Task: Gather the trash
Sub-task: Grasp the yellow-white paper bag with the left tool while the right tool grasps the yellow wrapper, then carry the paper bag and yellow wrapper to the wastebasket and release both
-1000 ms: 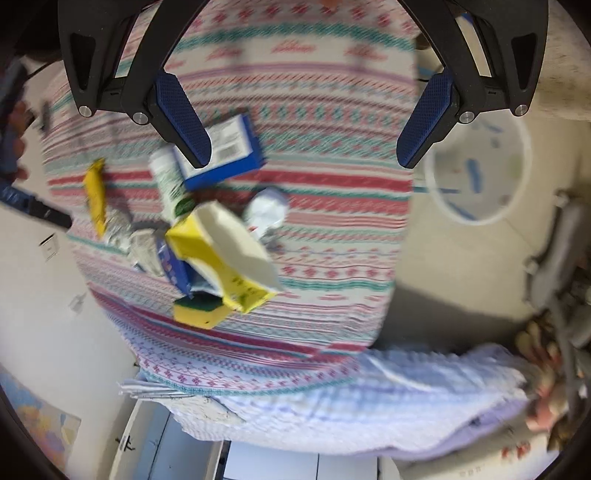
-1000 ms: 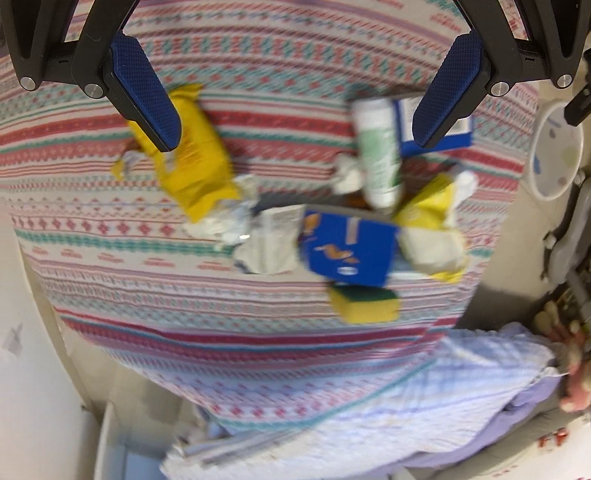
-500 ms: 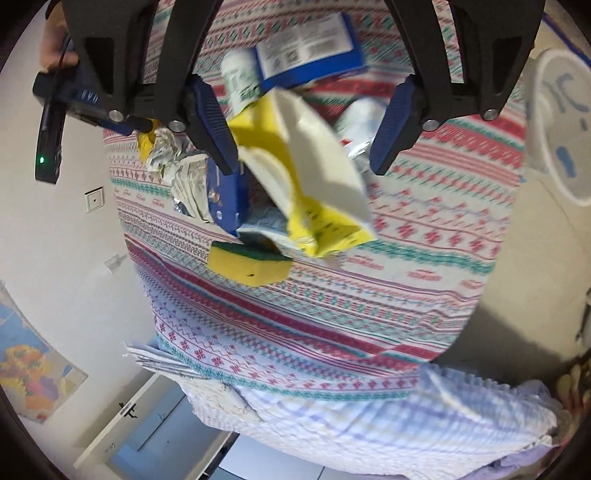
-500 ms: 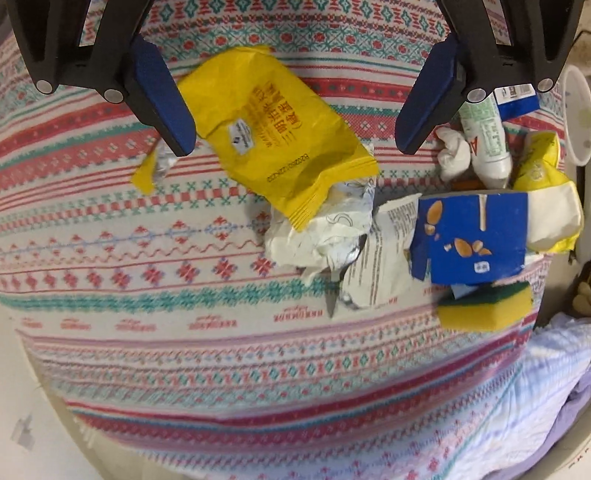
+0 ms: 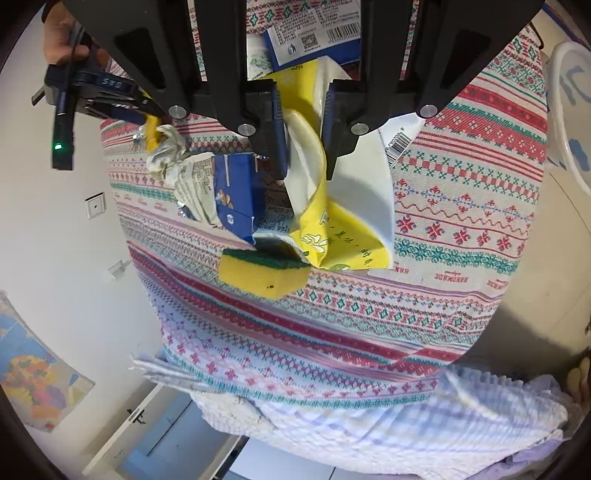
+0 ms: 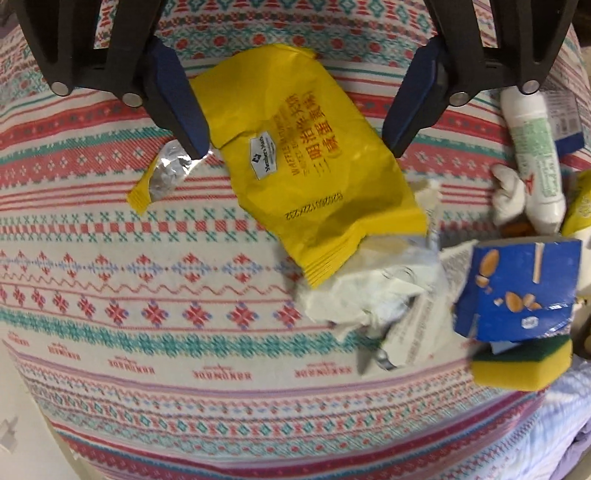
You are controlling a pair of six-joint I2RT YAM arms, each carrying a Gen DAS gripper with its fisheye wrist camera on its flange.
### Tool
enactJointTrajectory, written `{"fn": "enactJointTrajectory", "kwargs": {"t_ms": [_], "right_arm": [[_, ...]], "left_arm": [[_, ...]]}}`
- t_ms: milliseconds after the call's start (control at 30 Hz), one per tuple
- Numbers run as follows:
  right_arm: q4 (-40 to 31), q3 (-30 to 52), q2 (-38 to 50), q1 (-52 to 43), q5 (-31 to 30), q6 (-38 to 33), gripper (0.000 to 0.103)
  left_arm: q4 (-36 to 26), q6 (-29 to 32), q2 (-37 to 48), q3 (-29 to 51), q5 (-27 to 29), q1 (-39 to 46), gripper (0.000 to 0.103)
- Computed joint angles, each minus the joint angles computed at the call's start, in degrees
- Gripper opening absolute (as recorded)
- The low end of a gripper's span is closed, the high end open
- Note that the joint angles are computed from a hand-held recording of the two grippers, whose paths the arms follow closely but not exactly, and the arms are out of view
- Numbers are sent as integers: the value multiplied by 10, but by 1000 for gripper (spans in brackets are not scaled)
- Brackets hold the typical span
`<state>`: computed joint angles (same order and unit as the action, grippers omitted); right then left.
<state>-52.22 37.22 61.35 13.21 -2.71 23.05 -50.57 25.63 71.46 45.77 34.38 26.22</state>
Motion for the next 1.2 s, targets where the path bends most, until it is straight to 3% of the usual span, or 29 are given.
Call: {"fn": "enactJointTrajectory", "kwargs": {"t_ms": [133,167,200,233,433,633,867,967,1200], "right_arm": [[22,-23,1,4,-7,-4,63],[28,-28,-2,9,-8,-6,57],[34,-32,-4,14,-12,-6,42],[39,-36,-6,18,-13,-4,36],[19,-50,-71,41,9,-1,13],[-64,-38,-171,-27,-16,-54,9],[-138,20,-228,4,-13,-8,8],[-129,35,-224,104,25,79,8],[-117,72,-209,248,91,186,7]], "left_arm": [[-41,38,-26,10,28,33,17],[-53,50,-31,13,34,42,17],[-65,61,-38,14,40,51,17],[-80,78,-43,17,47,63,17],[-140,157,-52,29,70,135,17],[-199,244,-17,69,90,226,17],[-244,337,45,127,99,330,17],[-254,372,76,152,98,373,17],[-248,419,149,201,79,449,17]]}}
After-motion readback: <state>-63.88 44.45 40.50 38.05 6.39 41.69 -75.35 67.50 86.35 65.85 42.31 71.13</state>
